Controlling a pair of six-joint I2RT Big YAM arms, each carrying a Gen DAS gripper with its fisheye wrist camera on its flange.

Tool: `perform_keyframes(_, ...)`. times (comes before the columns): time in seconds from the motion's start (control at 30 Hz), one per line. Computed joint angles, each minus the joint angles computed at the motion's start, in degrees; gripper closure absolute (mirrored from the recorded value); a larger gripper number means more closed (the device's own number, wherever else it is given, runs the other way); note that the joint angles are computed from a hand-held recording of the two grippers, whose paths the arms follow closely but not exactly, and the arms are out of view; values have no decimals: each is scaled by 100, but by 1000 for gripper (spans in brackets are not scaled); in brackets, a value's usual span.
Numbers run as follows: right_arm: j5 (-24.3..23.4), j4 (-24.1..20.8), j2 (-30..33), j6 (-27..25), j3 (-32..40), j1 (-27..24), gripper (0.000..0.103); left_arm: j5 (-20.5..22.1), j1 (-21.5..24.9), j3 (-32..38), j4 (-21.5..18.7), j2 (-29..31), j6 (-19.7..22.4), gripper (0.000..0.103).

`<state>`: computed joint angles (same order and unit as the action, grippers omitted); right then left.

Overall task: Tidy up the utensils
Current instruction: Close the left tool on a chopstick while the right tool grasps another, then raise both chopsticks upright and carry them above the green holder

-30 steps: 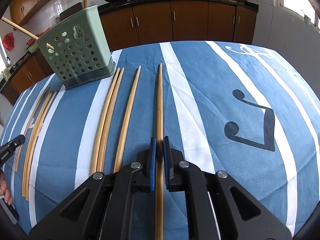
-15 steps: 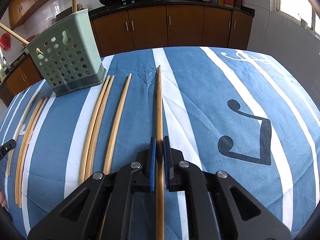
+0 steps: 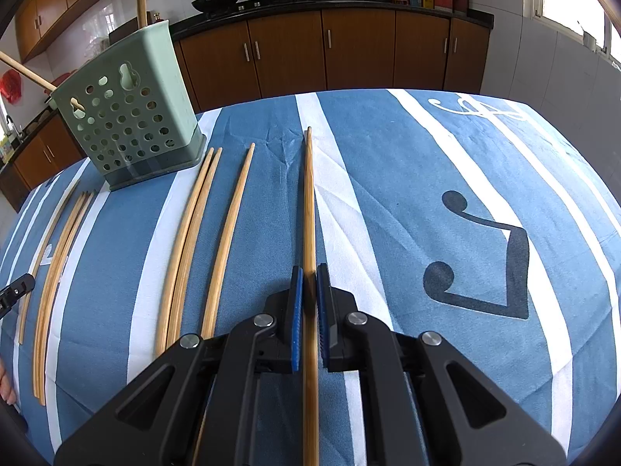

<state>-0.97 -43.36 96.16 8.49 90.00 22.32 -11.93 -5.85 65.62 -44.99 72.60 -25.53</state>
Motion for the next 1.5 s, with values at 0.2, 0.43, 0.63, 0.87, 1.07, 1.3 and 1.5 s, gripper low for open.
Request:
perform_keyframes(0.2, 58, 9, -30, -46, -43, 16, 95, -92, -36, 29, -52, 20, 33, 93)
perform_keyframes(0.43, -18, 80, -281, -110, -365, 8, 95, -511, -286, 12, -302, -29, 137, 93)
perform_keyframes(0.63, -81, 83, -321, -88, -409, -14, 95, -629, -357, -27, -384, -84, 90, 95)
perform_keyframes(0.87, -209, 331, -618, 65, -471, -110, 95, -691, -386, 119, -542, -224, 93, 95)
perform_keyframes(1.07, -293, 628, -868, 187, -490, -200, 95, -861, -423, 287, -451, -462, 90, 95)
perform_keyframes(1.3, -382, 951, -1096, 287, -492, -228, 95, -1027, -446, 478, -188, -743, 44, 95)
perform_keyframes(1.5, -440, 1133, -1204, 285, -428, -208, 95, -1144, -488, 601, 68, -936, 162, 95)
